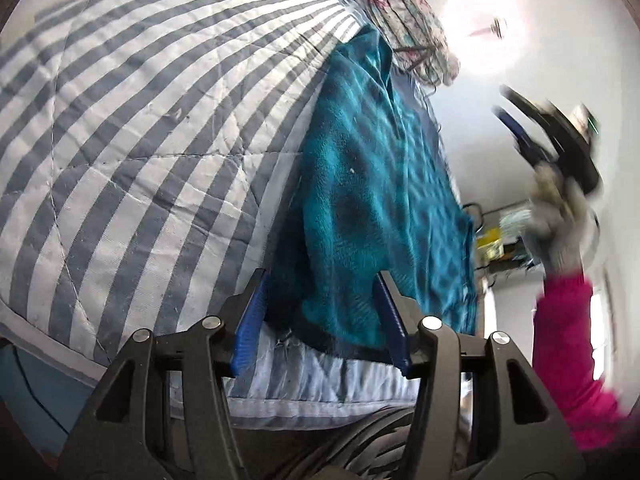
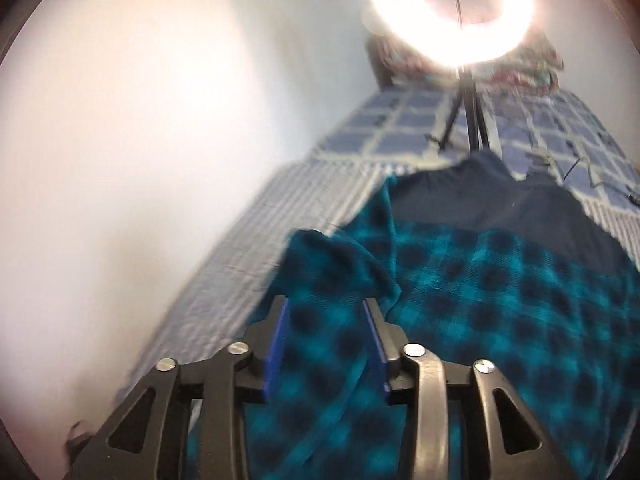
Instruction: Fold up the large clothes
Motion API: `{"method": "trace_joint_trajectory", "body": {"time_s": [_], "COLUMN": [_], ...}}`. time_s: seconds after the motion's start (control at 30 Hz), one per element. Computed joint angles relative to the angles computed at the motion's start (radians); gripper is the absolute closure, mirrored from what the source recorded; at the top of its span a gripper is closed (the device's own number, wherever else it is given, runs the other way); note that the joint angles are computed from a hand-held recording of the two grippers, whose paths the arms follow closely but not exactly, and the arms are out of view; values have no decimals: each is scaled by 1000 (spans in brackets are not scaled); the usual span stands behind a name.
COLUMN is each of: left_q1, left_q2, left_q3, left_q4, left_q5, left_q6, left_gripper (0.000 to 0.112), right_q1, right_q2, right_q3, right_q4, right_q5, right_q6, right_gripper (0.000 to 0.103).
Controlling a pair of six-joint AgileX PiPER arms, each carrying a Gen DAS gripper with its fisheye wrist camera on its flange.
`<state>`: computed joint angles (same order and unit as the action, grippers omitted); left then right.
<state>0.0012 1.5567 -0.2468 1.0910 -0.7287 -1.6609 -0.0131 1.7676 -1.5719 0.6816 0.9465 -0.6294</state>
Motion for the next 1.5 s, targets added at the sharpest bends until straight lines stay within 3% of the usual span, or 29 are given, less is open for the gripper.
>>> {"method": "trace_joint_trajectory", "body": {"time_s": [0.03, 0.2, 0.33, 0.4, 0.5, 0.7, 0.83, 1.07, 1.3, 1.5], "left_q1": [16, 45, -29, -89, -192, -376, -445, -531, -548, -591], "left_q2": [4, 66, 73, 67, -12, -202, -233, -214, -195, -155], "left_q3": [0, -16, -39, -69, -73, -112, -145, -181, -209, -271], "left_q4": [6, 15, -51, -49, -123, -166, -169, -314, -282, -239], "left_q5": [-16, -71, -27, 25, 115, 360, 444, 503, 517, 577], "left_q6": [0, -9, 19, -9, 5, -15, -29, 107, 95, 87], "left_gripper": [59, 59, 60, 98, 102, 104, 105, 105, 105, 105], "right_q1": [-24, -118, -180, -189, -171, -23, 140, 362, 385, 450], "right_q2": [-67, -281, -383, -418, -435, -351, -241, -33, 169, 265], "right_q3": [50, 201, 298, 338, 387, 403, 380, 270, 62, -25], "right_q4": [33, 134, 181, 172, 126, 34, -55, -297, -377, -488], "right_q5": [18, 144, 238, 248, 238, 135, 35, -92, -49, -22], "right_q6": [-36, -167, -241, -251, -229, -84, 51, 308, 488, 570], "right_gripper": [49, 45, 36, 34, 34, 34, 34, 34, 34, 34]}}
